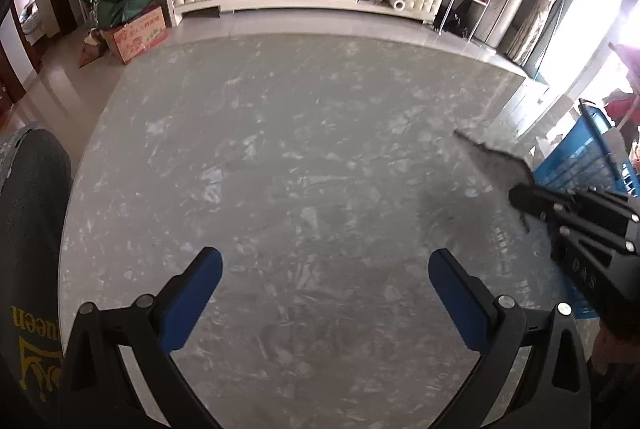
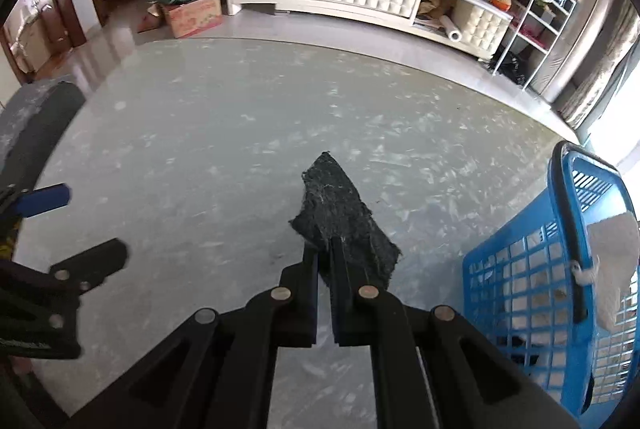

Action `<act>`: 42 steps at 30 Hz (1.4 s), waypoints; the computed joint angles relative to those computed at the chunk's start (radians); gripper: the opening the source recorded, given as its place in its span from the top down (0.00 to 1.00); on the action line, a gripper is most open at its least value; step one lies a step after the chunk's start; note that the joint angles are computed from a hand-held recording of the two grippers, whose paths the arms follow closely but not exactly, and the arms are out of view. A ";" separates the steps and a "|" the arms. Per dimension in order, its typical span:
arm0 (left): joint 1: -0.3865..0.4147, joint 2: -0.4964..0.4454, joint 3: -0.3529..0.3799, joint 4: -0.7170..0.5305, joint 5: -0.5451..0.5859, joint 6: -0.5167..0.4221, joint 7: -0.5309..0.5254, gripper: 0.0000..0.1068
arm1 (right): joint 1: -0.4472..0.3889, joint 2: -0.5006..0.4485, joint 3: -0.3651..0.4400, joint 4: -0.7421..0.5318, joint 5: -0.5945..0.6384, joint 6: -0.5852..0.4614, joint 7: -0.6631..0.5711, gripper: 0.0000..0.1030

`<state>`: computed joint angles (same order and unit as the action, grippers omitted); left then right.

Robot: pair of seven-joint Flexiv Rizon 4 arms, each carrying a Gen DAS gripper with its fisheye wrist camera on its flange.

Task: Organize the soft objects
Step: 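Grasp the black felt square with the right tool, then carry the black felt square with the right tool over the basket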

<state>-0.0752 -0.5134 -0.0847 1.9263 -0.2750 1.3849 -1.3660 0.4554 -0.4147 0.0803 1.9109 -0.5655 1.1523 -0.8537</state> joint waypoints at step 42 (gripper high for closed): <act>-0.296 0.212 0.054 -0.100 0.381 -0.133 -0.303 0.04 | -0.220 0.450 0.089 0.308 0.378 0.153 -0.432 0.96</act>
<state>-0.3711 -0.3010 -0.0306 1.8260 0.1062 1.2518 -1.6685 0.2353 0.0349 0.1698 2.2185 -0.1874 1.3058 -1.2856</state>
